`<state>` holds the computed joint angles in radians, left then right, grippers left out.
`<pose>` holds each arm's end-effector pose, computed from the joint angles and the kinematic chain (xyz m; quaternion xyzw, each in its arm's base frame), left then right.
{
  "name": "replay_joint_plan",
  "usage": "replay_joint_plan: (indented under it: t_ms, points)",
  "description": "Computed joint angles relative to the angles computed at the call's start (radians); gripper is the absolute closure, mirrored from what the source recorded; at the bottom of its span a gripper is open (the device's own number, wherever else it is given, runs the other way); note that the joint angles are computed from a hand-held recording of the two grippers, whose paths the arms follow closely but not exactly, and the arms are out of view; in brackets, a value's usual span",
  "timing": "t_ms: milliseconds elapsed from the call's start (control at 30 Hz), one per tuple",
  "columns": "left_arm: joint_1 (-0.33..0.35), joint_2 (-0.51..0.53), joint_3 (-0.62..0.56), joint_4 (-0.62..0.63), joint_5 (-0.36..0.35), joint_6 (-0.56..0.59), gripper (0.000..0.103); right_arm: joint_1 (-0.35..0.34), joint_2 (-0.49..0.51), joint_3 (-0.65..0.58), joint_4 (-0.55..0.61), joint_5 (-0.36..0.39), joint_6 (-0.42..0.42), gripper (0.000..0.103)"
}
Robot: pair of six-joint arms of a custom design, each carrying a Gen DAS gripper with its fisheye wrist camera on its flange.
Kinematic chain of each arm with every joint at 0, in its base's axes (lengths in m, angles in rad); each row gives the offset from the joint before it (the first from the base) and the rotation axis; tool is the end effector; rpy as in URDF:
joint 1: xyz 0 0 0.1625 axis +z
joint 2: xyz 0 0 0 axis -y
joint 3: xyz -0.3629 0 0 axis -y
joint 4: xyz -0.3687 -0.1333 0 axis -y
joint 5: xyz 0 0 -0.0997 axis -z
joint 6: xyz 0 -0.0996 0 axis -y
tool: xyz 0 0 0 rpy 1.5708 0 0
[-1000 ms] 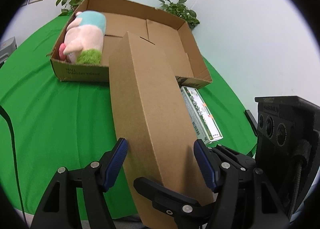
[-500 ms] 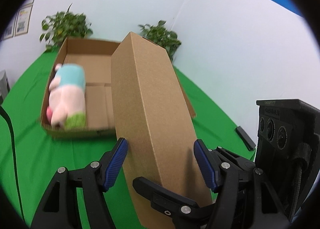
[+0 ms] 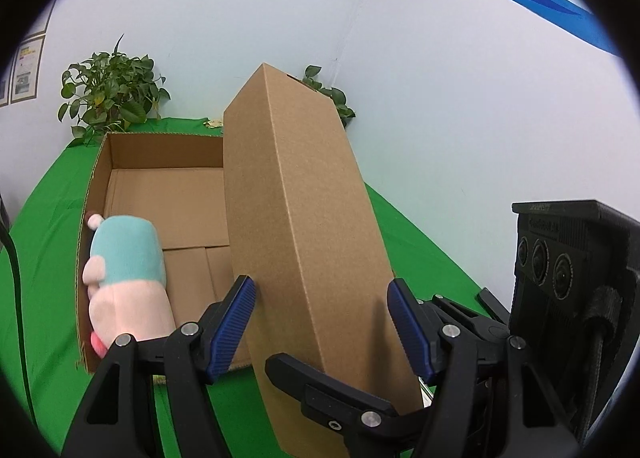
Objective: Organize objects
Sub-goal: 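Lift the long cardboard box with the left gripper and swing it over the open box, then lower the long cardboard box into the open box beside the plush and release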
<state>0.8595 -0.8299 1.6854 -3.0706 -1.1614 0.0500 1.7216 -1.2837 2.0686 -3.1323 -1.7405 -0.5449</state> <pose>-0.2746 -0.5836 0.1388 0.2853 0.8862 -0.3558 0.0817 0.1908 -0.4803 0.2498 0.2842 -0.8779 0.3546 0.1508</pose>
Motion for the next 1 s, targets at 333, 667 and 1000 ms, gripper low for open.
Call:
replay_joint_plan:
  t_ms: [333,667,1000]
  points:
    - [0.077,0.09,-0.18,0.103,-0.001,0.022,0.036,-0.05,0.198,-0.249,0.114,0.045,-0.01,0.013]
    - [0.154,0.199,-0.356,0.267,0.028,-0.022,0.036,-0.139,0.413,-0.506,0.259,0.109,-0.005,0.013]
    - [0.176,0.268,-0.431,0.359,0.081,-0.059,0.044,-0.185,0.551,-0.638,0.283,0.111,0.0,0.013]
